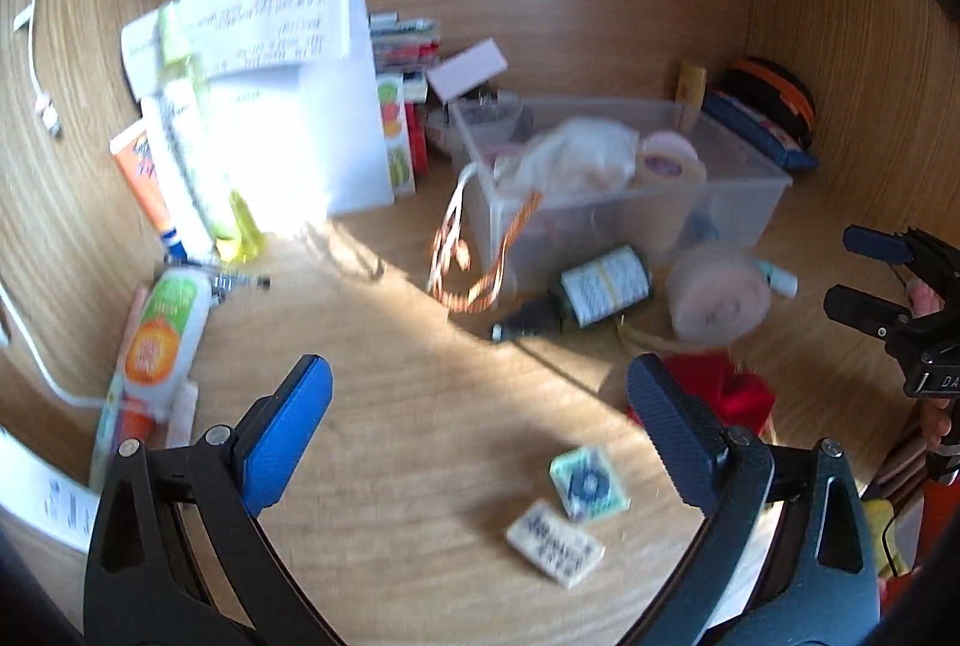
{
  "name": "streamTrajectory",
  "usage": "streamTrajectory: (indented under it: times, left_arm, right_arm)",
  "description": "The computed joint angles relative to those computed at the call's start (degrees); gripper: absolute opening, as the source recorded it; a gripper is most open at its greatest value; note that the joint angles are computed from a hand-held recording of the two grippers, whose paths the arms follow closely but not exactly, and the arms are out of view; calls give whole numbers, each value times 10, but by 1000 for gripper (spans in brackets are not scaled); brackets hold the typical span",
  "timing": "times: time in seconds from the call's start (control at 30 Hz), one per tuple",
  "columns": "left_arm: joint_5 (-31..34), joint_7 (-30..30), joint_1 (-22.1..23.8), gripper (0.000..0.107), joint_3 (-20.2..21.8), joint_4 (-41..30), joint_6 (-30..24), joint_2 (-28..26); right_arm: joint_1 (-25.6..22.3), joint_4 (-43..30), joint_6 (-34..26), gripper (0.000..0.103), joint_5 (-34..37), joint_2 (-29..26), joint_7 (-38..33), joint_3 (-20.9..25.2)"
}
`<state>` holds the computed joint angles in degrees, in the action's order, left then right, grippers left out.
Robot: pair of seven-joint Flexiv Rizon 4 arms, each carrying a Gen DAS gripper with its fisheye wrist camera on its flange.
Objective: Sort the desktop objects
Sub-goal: 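Withdraw both grippers and lower the left gripper onto the white eraser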
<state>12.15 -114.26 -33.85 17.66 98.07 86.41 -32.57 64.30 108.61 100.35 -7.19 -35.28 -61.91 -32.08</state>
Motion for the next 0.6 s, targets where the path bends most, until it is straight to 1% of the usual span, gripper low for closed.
streamTrajectory:
  times: [0.13,0.27,0.33,0.43,0.5,0.57,0.6]
  left_arm:
    - [-3,8,12,100,-19,32,10,10]
    - [-9,25,19,100,-35,58,24,14]
    - [-22,42,32,100,-55,69,25,14]
    - [-37,64,38,100,-69,78,19,8]
    - [-43,76,39,100,-73,80,13,6]
    - [-52,99,53,100,-93,82,5,4]
    - [-55,108,57,100,-100,81,3,3]
  right_arm:
    - [-6,5,-4,85,-8,4,-3,29]
    - [-30,-4,-17,85,-28,2,-3,75]
    - [-50,-14,-27,85,-41,-1,0,103]
    - [-82,-31,-45,85,-65,-9,10,146]
    - [-98,-41,-61,85,-85,-14,16,167]
    - [-118,-57,-90,85,-108,-17,16,191]
    - [-122,-60,-97,85,-118,-18,18,196]
